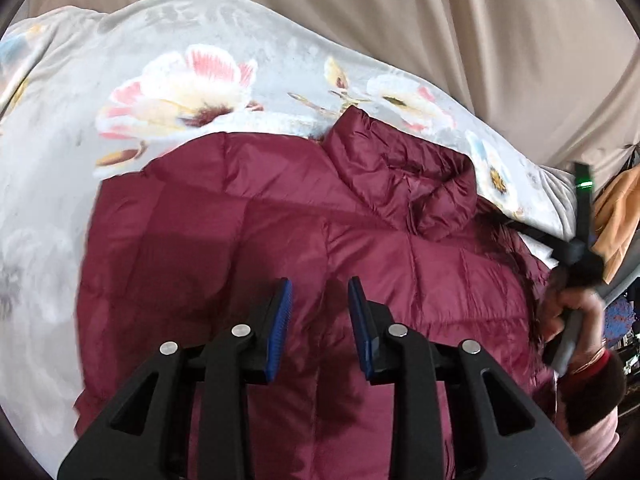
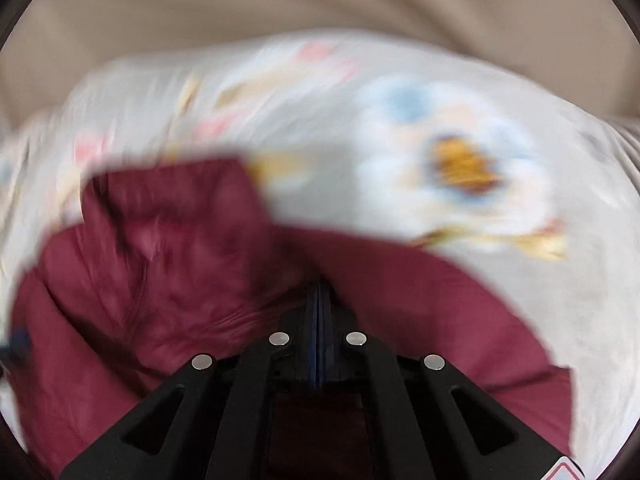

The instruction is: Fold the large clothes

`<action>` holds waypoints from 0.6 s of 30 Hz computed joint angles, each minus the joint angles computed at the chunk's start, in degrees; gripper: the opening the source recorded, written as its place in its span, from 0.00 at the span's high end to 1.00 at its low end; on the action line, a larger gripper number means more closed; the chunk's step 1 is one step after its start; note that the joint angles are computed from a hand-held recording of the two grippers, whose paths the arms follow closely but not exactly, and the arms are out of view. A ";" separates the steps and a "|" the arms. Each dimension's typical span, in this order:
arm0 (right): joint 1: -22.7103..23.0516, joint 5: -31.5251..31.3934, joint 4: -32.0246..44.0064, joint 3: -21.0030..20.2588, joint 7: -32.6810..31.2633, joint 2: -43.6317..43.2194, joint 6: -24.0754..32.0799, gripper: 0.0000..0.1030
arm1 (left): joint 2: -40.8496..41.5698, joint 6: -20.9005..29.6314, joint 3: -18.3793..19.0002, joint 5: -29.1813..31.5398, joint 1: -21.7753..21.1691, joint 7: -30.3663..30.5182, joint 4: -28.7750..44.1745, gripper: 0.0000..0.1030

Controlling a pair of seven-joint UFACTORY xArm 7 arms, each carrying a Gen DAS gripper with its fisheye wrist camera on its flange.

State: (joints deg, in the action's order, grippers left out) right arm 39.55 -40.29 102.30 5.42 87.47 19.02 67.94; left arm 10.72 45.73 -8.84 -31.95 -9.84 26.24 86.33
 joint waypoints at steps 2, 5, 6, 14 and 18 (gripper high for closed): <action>2.77 -4.32 -3.92 0.92 2.08 -5.34 3.42 1.00 | -3.91 -0.92 0.81 -0.96 1.27 2.39 -4.21 0.73; 6.77 -7.45 -7.17 5.88 3.06 -10.73 12.93 0.92 | -9.45 -1.67 3.00 -1.86 2.69 5.01 -10.48 0.61; 7.78 -7.64 -8.30 7.74 4.64 -12.10 15.11 0.89 | -11.24 -1.22 3.88 -2.17 3.08 5.62 -12.43 0.51; 17.54 -1.96 -19.31 23.36 29.73 -20.73 29.77 0.38 | -21.51 16.20 14.31 -4.96 8.92 7.89 -23.12 0.33; 20.33 1.41 -26.33 28.26 45.37 -22.69 19.52 0.35 | -24.58 23.13 17.83 -5.58 12.91 9.13 -25.89 0.33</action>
